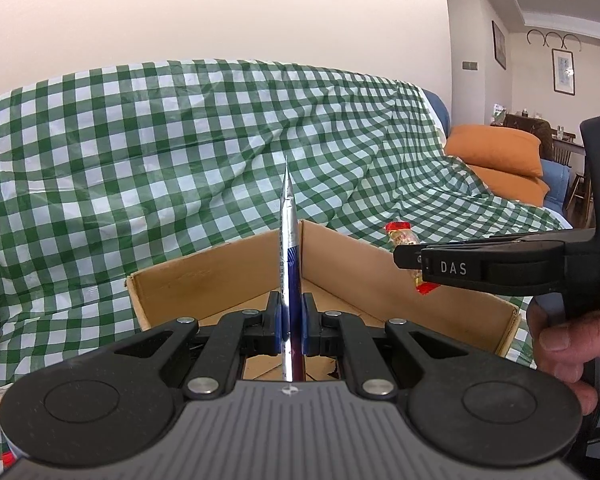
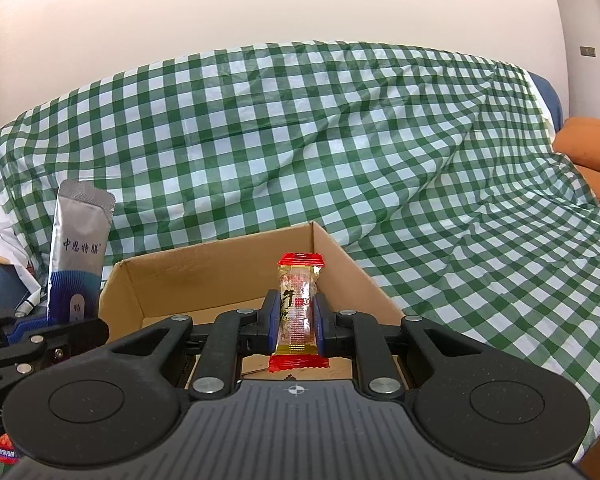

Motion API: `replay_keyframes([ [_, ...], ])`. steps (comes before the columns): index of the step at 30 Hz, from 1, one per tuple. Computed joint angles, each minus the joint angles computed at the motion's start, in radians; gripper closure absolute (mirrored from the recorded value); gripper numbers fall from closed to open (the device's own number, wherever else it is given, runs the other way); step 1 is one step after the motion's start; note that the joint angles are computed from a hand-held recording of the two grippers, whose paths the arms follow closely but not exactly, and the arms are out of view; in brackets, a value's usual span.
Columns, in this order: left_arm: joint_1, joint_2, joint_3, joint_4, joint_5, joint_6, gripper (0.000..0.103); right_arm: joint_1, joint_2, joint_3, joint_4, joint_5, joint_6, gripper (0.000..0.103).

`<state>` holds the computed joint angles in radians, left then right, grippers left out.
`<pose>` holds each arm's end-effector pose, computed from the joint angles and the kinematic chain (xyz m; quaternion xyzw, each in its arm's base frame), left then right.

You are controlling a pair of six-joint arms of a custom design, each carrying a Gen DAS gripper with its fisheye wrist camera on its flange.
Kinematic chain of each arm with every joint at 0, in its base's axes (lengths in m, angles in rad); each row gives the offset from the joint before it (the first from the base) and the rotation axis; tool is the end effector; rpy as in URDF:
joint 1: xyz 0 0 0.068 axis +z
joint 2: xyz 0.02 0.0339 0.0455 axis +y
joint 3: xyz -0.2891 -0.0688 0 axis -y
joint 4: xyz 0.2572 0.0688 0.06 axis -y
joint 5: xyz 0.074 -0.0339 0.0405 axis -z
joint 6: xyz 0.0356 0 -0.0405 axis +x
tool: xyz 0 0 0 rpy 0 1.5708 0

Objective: Organize snacks
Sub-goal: 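Open both grippers to drop the two snacks into the box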

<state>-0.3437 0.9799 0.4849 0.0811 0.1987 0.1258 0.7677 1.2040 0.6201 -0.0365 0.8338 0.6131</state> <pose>0.1986 -0.0786 0.2404 0.2465 0.7977 -0.1417 0.5318 0.1936 0.1503 0.2347 0.1219 0.8249 -0.0112 0.5518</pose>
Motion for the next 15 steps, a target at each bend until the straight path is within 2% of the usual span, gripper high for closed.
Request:
replay_keyframes([
  [3,0.005,0.011,0.004,0.011,0.029,-0.019,0.093,-0.004,-0.004,-0.002,-0.002,-0.005,-0.001,0.085],
  [4,0.011,0.016,0.009,0.008,0.047,-0.03,0.086,-0.007,-0.006,-0.002,-0.004,-0.01,-0.002,0.085],
  [5,0.02,0.031,0.021,-0.008,0.074,-0.037,0.076,-0.008,-0.006,-0.003,-0.007,-0.012,-0.001,0.085],
  [6,0.02,0.035,0.023,-0.009,0.075,-0.045,0.048,-0.01,-0.005,-0.001,-0.015,-0.017,0.001,0.084],
  [7,0.013,0.026,0.011,0.016,0.051,-0.05,0.035,-0.015,0.001,0.007,-0.032,-0.032,0.006,0.071],
  [8,0.01,0.016,0.003,0.032,0.042,-0.051,0.034,-0.018,0.013,0.019,-0.058,-0.034,0.021,0.059],
  [9,0.016,0.012,0.002,0.035,0.049,-0.055,0.034,-0.017,0.024,0.032,-0.089,-0.019,0.046,0.036],
  [10,0.021,0.011,0.004,0.031,0.051,-0.06,0.034,-0.019,0.032,0.042,-0.113,-0.007,0.069,0.029],
  [15,0.034,-0.013,-0.01,0.049,0.012,-0.07,0.034,-0.023,0.04,0.055,-0.127,-0.01,0.107,0.03],
])
